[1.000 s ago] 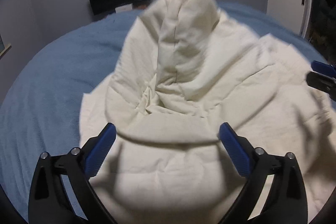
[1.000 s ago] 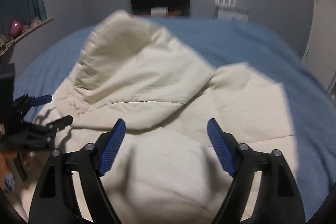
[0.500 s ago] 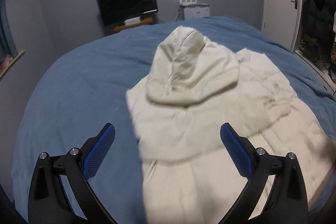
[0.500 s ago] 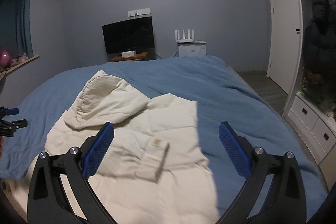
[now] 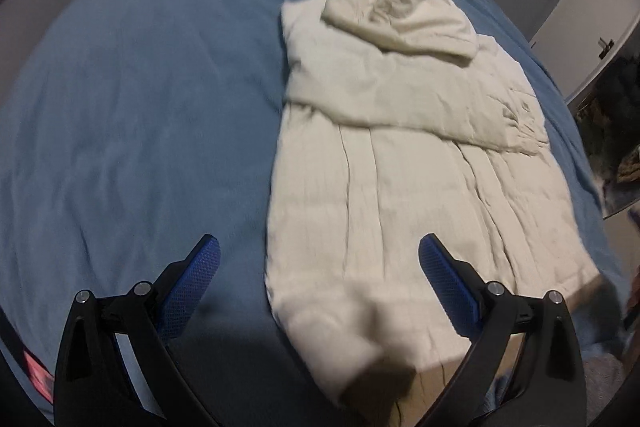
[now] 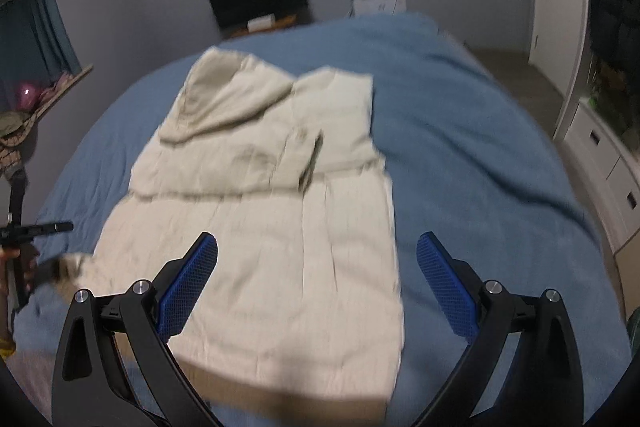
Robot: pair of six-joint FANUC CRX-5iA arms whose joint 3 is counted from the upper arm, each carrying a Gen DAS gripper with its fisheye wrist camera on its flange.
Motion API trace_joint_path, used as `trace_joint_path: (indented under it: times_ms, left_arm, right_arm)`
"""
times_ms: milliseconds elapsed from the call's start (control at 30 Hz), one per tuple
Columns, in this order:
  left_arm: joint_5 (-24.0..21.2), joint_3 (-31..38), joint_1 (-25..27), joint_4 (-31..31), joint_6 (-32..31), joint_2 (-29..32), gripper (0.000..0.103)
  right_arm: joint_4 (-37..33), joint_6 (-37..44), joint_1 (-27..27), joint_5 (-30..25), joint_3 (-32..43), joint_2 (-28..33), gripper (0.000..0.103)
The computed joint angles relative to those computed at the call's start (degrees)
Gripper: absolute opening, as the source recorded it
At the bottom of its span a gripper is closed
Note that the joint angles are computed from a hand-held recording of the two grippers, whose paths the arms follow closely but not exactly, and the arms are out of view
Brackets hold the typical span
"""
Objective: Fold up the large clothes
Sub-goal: 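Grasp the brown-lined hem with the left tool while the right tool grasps it too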
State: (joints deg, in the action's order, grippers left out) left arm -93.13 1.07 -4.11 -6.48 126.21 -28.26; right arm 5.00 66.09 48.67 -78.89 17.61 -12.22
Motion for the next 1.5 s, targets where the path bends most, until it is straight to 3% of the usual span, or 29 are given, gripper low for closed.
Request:
trace_joint_path:
  times_ms: [167,300,533,800,867,1067,1200,1433,1500]
  left_arm:
    - [-1.2,-6.2,9.6,12.4,-0.8,-3.4,0.092]
    - [-0.6,-10.1,12.7,17.6,-2.1,-4.8,0.08]
    - [-0.9,-9.7,9.5,16.3,-2.9,-2.6,0.07]
    - [-5.3,-4.6,1.6,8.9,-3.0,3.9,0.065]
    - [-5.4,-5.1,2.2,9.4,-3.2,3.4,0.062]
    - [-5.6,-6.6,4.6,12.2,-4.1,1.3,0.058]
    - [-6.2,-5.9,3.3,11.4,-3.6,2.0,0.058]
    - [-5.7,-8.0,5.6,14.4,-5.0,1.5,0.057]
    - [-5.7,-9.4,7.2,16.1,-6.0,1.0,0.057]
  right_arm:
    - [-3.3,-0.3,-1.0,-2.5,-2.7,-1.6,0.095]
    - [-10.1,-1.9,-5.7,-4.4,-1.9,-0.9,0.095]
    - [-15.5,-3.7,-10.6,-6.6,-1.2,0.6,0.094]
    - [-19.5,-3.5,-13.1,-10.0,-0.7,2.1,0.078]
    - [-21.5,-3.7,-14.4,-11.3,-0.5,2.6,0.071]
    - [-21.8,-3.9,-15.8,-14.9,-0.5,3.5,0.07]
    - [-27.4,-2.8,-19.0,-17.6,0.6,4.7,0.064]
    - [-28.8,-0.9,-17.4,-20.3,1.8,7.3,0.063]
    - [-29.4,0.1,-17.4,-21.3,1.8,7.3,0.058]
